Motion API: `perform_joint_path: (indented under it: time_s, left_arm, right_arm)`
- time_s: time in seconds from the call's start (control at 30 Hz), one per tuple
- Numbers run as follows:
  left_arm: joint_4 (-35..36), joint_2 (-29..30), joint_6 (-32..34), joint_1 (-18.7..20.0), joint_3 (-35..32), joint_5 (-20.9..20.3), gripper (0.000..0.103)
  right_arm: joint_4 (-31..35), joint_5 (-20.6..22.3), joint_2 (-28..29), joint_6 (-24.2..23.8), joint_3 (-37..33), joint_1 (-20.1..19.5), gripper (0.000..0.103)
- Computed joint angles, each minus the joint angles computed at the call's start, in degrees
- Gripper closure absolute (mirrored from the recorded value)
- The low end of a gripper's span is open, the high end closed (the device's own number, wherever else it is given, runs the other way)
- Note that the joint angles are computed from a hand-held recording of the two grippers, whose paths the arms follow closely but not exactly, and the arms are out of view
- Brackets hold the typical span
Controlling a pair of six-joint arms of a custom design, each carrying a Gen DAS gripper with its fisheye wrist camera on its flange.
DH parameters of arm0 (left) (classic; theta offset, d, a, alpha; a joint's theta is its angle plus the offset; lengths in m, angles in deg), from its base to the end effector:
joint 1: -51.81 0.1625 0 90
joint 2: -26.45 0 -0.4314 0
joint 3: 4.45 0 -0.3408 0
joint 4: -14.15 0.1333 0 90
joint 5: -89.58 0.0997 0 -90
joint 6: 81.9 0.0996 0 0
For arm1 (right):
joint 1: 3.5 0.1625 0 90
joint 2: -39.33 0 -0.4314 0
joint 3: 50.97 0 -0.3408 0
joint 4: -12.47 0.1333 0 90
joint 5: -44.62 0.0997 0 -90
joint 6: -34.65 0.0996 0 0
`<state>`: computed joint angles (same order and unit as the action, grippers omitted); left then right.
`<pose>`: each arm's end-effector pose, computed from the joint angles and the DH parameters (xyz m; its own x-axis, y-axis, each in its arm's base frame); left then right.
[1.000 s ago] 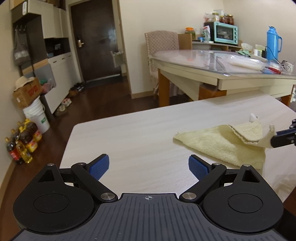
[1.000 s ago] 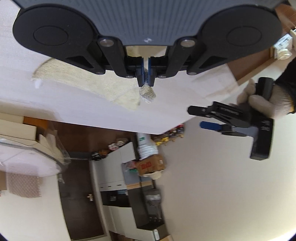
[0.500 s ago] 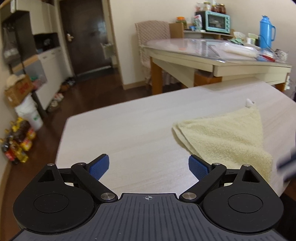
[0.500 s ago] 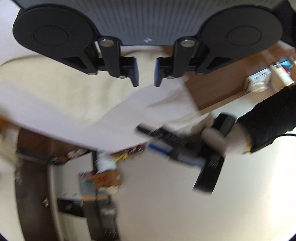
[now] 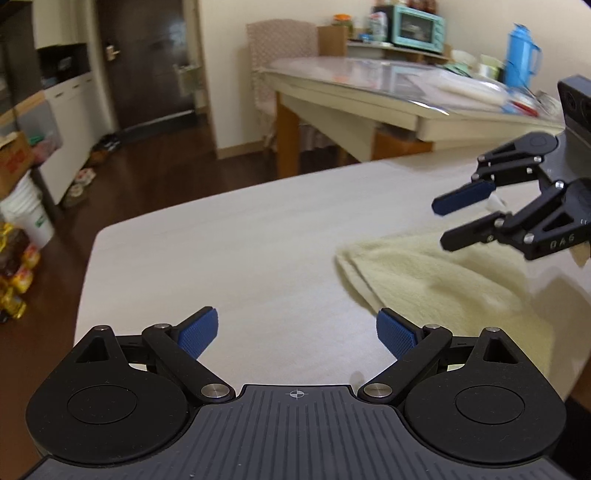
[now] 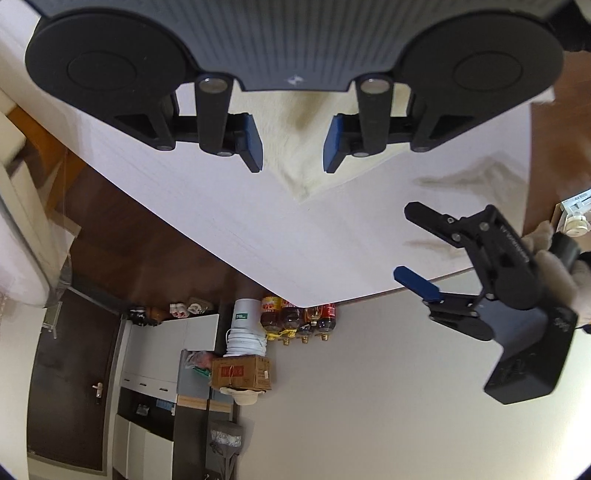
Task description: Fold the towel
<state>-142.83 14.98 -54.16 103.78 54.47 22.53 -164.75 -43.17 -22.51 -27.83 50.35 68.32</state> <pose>-0.3436 -0.7188 -0.0559 -0.4428 0.7568 -0.4809 0.8889 0.4408 -0.1248 -0.0592 -0.6198 0.3330 -0.6289 -0.4351 0.6444 -0.7529 0.5477 -0.3650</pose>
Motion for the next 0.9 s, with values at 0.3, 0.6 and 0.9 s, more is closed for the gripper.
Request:
perform_joint_path:
  time_s: [0.3,0.6,0.9]
  left_arm:
    - [-2.63,2.24,-1.88,0.33,-2.95,1.11,0.007]
    - [-1.46,2.29,-1.48,0.33,-3.36,2.02,0.007]
    - [-2.03,1.40,-1.22,-0.03,-1.13,2.13,0.007]
  right_arm:
    - [2.30,-1.53,1.56,-1.04,-1.69,0.08,0.063]
    - [5.18,-5.44,3.87,-3.36,-3.87,1.50,0.077]
    - [-1.41,-1.98,0.13,-2.83,1.84,0.66,0.099]
